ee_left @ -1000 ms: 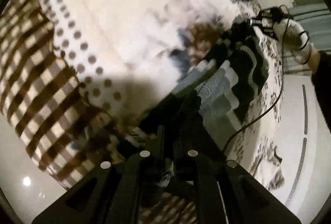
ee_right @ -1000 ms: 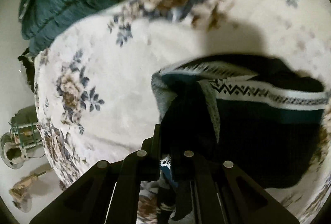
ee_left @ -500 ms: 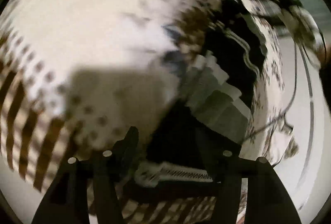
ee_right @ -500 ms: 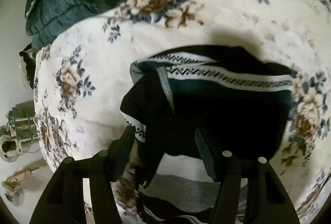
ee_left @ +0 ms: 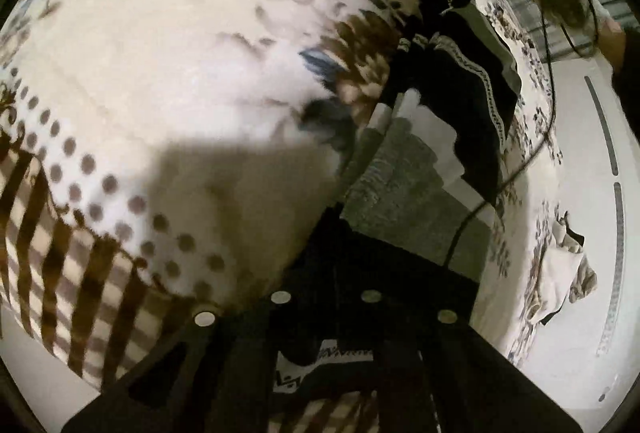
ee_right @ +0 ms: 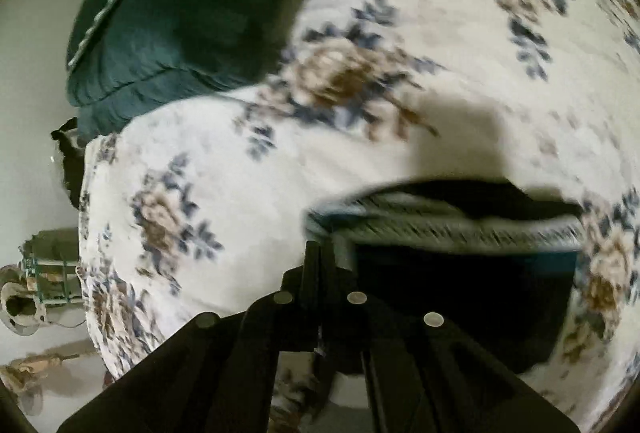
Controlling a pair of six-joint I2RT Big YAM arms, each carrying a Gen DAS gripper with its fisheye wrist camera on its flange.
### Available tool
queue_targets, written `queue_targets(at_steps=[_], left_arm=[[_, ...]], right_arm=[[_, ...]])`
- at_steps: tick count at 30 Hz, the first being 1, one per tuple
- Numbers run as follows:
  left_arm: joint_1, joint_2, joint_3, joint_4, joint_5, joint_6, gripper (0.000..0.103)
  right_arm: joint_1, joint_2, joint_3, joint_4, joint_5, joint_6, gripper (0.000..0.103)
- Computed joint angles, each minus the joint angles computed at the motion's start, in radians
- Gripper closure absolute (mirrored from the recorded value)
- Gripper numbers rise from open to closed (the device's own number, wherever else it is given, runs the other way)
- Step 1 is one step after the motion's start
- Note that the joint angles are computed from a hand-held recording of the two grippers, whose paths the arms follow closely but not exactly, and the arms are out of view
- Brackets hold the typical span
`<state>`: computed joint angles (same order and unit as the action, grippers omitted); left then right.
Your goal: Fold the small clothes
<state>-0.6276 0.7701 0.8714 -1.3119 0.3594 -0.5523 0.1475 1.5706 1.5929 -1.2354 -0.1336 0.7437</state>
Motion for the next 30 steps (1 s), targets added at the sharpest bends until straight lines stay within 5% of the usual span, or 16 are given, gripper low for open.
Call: queue_targets(at_steps=[4, 7, 9, 11, 15, 19, 22, 25, 27, 30], left_arm=[[-0.008, 0.017, 0.005, 0.010, 0.030, -0.025, 0.098], [0.021, 0.037, 0.019, 0.001, 0.099, -0.072, 0.090], [0.039, 0.044, 0.042, -0.029, 0.097, -0.078, 0.065], [0.073, 0.042, 0.066, -0.055, 0.103, -0.065, 0.042], [0.110, 0.117, 0.151, -0.051, 0.114, -0.018, 0.042], [0.046, 0.330, 0.312, 0.069, 0.088, 0.040, 0.042], [-0.003, 0.552, 0.508, 0.181, 0.098, 0.068, 0.042], [-0.032, 0.769, 0.727, 0.218, 0.109, 0.097, 0.042], [-0.048, 0.926, 0.906, 0.186, 0.107, 0.119, 0.042], [-0.075, 1.164, 1.206, 0.050, 0.090, 0.178, 0.042]], right_arm=[[0.026, 0.103, 0.100, -0.054, -0.040, -0.026, 0.103], [0.033, 0.077, 0.060, -0.085, -0.084, -0.048, 0.097], [0.035, -0.020, -0.049, -0.059, -0.141, -0.058, 0.053], [0.039, -0.122, -0.154, -0.039, -0.157, -0.045, 0.035], [0.015, -0.374, -0.402, -0.042, -0.184, 0.013, 0.034], [-0.082, -0.553, -0.557, -0.090, -0.154, 0.038, 0.034], [-0.196, -0.604, -0.620, -0.061, -0.185, 0.018, 0.034], [-0.286, -0.584, -0.636, 0.001, -0.185, -0.023, 0.034], [-0.332, -0.553, -0.644, 0.062, -0.206, -0.033, 0.034], [-0.387, -0.478, -0.647, 0.169, -0.245, -0.041, 0.034]])
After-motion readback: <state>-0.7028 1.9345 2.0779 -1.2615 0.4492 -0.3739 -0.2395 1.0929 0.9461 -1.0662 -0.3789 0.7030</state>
